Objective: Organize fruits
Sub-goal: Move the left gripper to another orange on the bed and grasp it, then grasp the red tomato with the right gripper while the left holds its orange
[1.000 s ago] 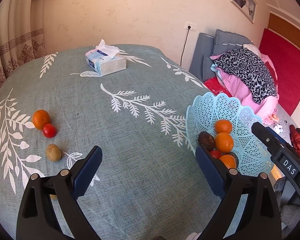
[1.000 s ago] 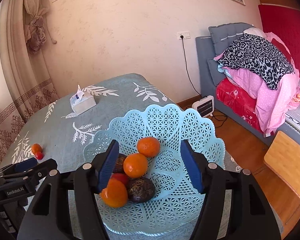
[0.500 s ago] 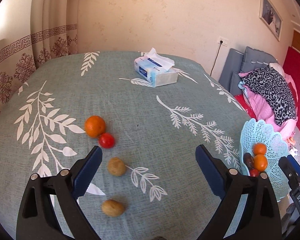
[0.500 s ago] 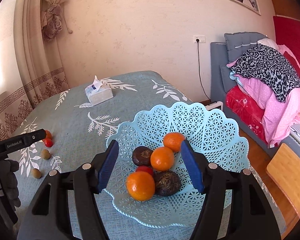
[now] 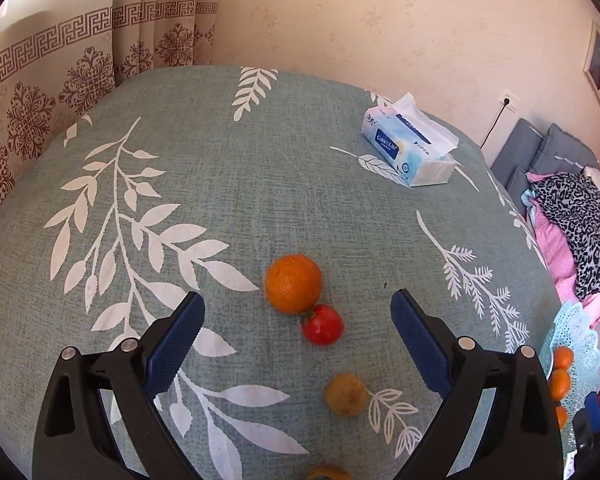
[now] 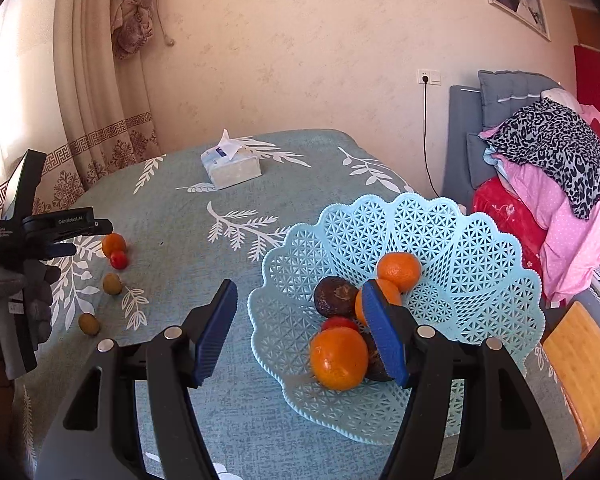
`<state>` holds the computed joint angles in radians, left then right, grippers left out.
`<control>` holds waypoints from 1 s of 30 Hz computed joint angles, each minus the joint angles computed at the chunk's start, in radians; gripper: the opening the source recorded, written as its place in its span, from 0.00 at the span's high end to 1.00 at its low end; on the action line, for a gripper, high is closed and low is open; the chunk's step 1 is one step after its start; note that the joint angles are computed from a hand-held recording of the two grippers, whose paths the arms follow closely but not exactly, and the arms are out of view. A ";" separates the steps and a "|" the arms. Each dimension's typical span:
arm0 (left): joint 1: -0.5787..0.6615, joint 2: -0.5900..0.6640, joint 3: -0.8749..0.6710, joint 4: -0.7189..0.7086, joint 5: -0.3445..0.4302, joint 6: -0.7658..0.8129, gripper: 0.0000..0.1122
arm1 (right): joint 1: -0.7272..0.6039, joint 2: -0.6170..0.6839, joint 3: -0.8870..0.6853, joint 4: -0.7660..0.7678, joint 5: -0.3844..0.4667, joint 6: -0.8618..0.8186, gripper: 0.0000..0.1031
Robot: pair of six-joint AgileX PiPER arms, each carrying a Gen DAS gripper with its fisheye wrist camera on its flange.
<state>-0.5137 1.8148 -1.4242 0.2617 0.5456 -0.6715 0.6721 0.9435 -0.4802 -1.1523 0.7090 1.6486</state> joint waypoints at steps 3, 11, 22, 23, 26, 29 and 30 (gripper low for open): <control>0.032 0.048 -0.062 -0.077 0.038 0.061 0.24 | 0.003 0.016 -0.004 -0.004 -0.008 0.007 0.36; 0.073 0.148 -0.165 -0.211 0.094 0.180 0.38 | 0.002 0.072 -0.026 -0.008 -0.035 0.019 0.36; 0.073 0.109 -0.092 -0.255 0.033 0.268 0.67 | 0.015 0.213 -0.138 -0.003 -0.145 -0.009 0.36; 0.075 0.101 -0.081 -0.260 0.028 0.271 0.67 | 0.001 0.230 -0.155 0.019 -0.180 -0.038 0.36; 0.084 0.066 -0.043 -0.267 0.002 0.276 0.67 | -0.055 0.294 -0.209 0.154 -0.299 -0.184 0.35; 0.084 0.024 -0.010 -0.214 -0.029 0.231 0.67 | -0.095 0.369 -0.270 0.352 -0.382 -0.392 0.35; 0.083 0.009 0.003 -0.188 -0.040 0.208 0.67 | -0.101 0.398 -0.295 0.417 -0.393 -0.458 0.35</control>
<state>-0.4309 1.8234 -1.4208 0.0732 0.5055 -0.4632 0.5708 1.3411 -0.7753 -0.7356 0.3159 1.1907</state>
